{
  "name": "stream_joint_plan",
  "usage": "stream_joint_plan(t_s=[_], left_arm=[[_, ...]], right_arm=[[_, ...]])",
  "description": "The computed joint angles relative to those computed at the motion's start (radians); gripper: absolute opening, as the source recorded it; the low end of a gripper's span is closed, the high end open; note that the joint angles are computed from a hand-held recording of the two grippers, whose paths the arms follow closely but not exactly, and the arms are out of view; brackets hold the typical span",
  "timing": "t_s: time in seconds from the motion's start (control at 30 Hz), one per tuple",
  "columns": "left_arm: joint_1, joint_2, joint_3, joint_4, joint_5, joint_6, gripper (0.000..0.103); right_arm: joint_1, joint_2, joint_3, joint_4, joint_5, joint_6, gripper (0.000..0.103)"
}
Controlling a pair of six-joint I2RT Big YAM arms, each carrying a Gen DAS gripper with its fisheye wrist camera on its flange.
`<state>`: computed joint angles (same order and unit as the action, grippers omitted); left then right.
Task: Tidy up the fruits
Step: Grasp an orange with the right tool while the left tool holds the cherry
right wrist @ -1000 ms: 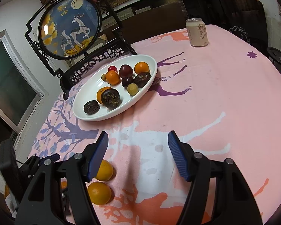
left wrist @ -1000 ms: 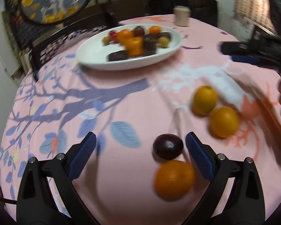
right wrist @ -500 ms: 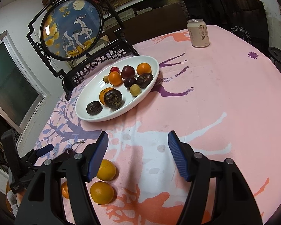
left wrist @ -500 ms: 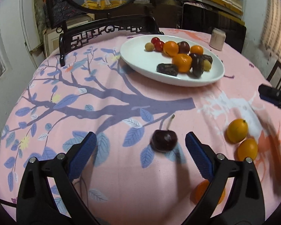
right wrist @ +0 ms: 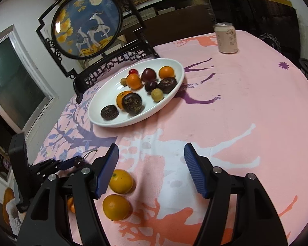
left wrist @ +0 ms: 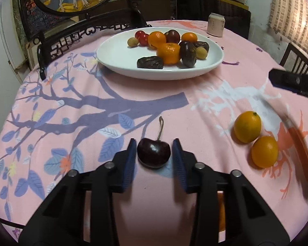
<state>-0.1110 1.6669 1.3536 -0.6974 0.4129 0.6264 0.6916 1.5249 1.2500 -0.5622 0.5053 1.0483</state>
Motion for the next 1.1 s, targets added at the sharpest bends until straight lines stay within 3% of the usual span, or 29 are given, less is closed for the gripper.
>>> stream_joint_plan(t_s=[0.17,0.57,0.77,1.0,1.1], left_arm=[[0.003,0.002,0.004,0.005,0.005,-0.018,0.031],[0.005,0.002,0.004,0.016,-0.011,-0.034,0.031],[0.002,0.0,0.002,0.018,-0.016,-0.034,0.031],[0.001,0.001,0.001,0.019,-0.02,-0.032,0.031],[0.001,0.001,0.001,0.019,-0.02,-0.034,0.031]], right_arm=[[0.003,0.019,0.012,0.027,-0.066,-0.043,0.067],[0.014,0.092,0.077,-0.014,-0.129,-0.089,0.066],[0.027,0.145,0.137,-0.08,-0.109,-0.133,0.051],[0.024,0.169,0.158,-0.081,-0.12,-0.146,0.037],[0.031,0.186,0.181,-0.099,-0.1,-0.169,0.036]])
